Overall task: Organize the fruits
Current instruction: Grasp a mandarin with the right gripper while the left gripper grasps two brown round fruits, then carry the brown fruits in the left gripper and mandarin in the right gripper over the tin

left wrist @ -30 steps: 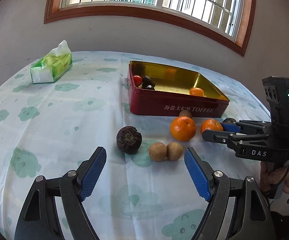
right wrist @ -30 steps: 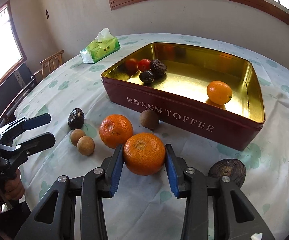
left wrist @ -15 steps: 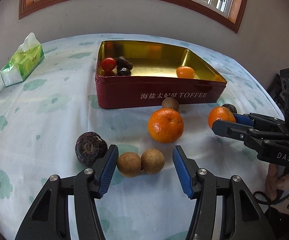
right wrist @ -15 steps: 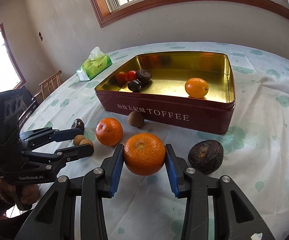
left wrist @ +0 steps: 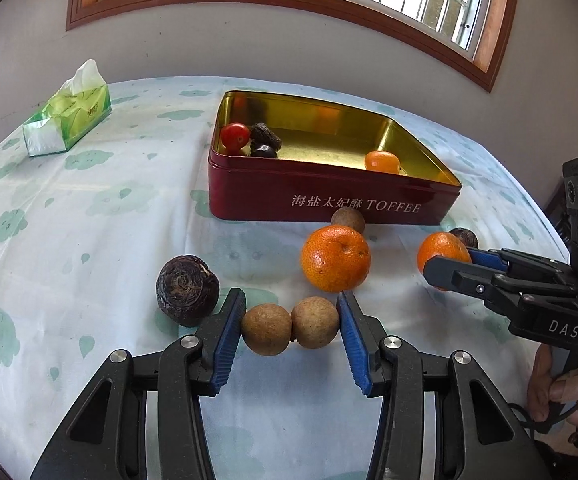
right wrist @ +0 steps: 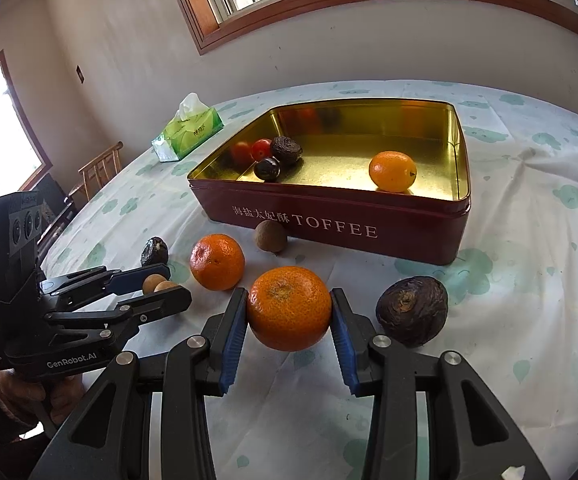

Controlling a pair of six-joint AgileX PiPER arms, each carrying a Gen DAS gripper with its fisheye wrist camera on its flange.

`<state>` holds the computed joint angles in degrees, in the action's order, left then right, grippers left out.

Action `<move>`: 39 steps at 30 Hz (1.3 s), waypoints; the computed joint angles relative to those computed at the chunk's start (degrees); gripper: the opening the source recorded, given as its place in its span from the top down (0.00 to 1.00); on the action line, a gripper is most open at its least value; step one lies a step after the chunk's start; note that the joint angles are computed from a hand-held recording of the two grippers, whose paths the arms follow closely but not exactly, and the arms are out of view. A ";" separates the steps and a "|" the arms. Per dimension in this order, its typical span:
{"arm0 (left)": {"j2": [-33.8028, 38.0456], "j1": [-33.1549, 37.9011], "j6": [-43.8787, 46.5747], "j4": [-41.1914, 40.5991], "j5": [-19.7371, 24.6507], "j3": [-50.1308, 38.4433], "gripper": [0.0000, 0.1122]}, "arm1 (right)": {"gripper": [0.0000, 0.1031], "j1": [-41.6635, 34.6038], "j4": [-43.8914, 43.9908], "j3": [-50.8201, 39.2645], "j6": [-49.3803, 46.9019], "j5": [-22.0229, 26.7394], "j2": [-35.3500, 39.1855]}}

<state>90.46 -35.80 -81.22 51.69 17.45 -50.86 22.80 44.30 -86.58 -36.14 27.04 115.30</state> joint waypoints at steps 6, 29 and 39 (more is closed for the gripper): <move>-0.39 1.24 -6.15 3.66 0.56 -0.69 0.57 | 0.63 0.22 -0.84 -0.02 0.85 -0.30 0.02; 2.80 -2.27 -17.01 15.81 7.67 -3.33 0.57 | 0.63 0.36 -0.64 0.73 0.70 -1.55 -0.44; 2.84 -3.05 -17.96 16.90 9.21 -3.28 0.57 | 0.63 0.45 -2.27 0.57 2.15 -1.81 -0.46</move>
